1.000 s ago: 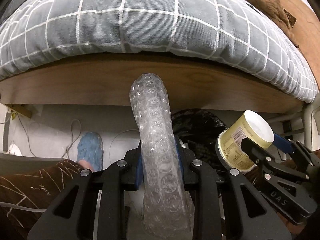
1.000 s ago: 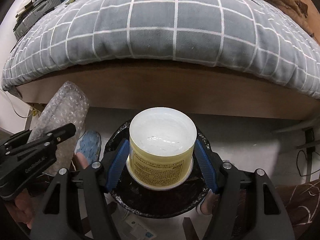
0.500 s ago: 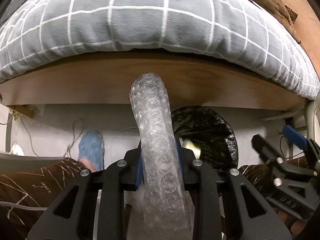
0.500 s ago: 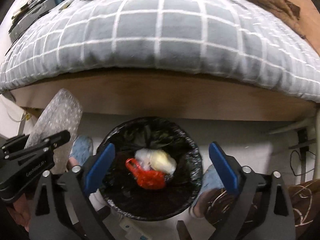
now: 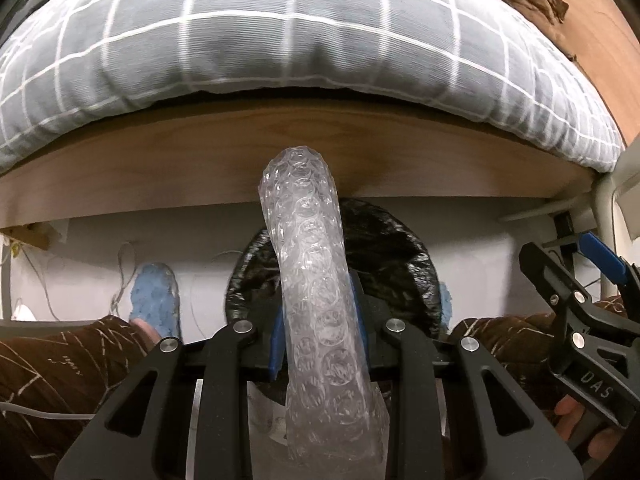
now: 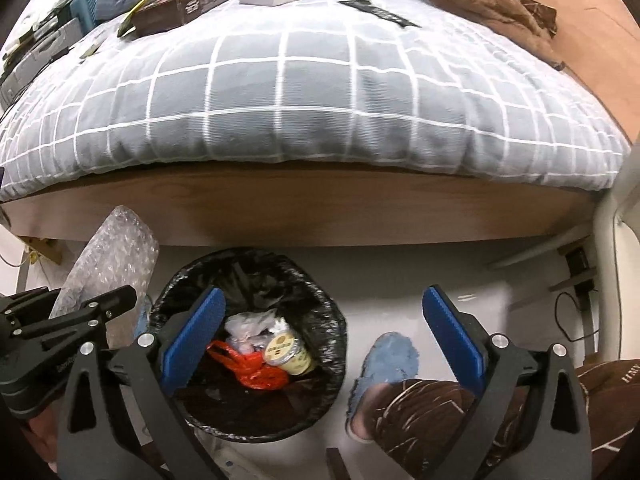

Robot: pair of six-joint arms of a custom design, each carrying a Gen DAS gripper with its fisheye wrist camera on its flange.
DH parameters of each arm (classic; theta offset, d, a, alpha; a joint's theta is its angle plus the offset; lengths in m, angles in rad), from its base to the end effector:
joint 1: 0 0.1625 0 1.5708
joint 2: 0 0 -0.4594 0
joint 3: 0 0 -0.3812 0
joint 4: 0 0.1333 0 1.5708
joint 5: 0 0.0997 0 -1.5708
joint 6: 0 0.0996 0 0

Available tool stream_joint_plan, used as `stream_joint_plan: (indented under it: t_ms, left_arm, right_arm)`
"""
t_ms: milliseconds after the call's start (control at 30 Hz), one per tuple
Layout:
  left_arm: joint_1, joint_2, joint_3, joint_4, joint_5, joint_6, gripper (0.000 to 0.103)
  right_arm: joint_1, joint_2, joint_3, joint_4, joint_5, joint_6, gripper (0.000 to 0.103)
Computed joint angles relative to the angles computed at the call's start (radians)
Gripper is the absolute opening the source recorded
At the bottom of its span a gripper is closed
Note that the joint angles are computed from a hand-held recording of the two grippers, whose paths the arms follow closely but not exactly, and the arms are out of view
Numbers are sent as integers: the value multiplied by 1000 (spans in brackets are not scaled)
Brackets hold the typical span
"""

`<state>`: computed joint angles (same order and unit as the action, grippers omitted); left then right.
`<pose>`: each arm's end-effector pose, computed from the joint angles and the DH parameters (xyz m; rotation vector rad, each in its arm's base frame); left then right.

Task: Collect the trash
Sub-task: 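Open the left tool to drop the bubble wrap into the bin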

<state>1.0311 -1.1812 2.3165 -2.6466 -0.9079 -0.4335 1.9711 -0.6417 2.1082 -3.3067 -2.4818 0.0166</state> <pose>-0.0541 -0.4690 0.1576 0.1588 2.5032 -0.3376 0.2530 -0.4577 0.0260 0.2823 -2.2368 0.5263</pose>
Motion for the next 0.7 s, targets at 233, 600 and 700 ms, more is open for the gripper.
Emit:
stream_joint_plan:
  t_ms: [233, 600, 700]
  left_arm:
    - [-23, 11, 19, -16, -7, 6, 28]
    - [-70, 8, 28, 20, 76, -32, 75]
    - [-73, 4, 24, 34, 86, -41, 83]
  right_arm:
    - [-2, -13, 5, 11, -10, 9, 95]
    - [-1, -1, -13, 16, -11, 10, 95]
    - [4, 0, -16, 0, -21, -6, 95]
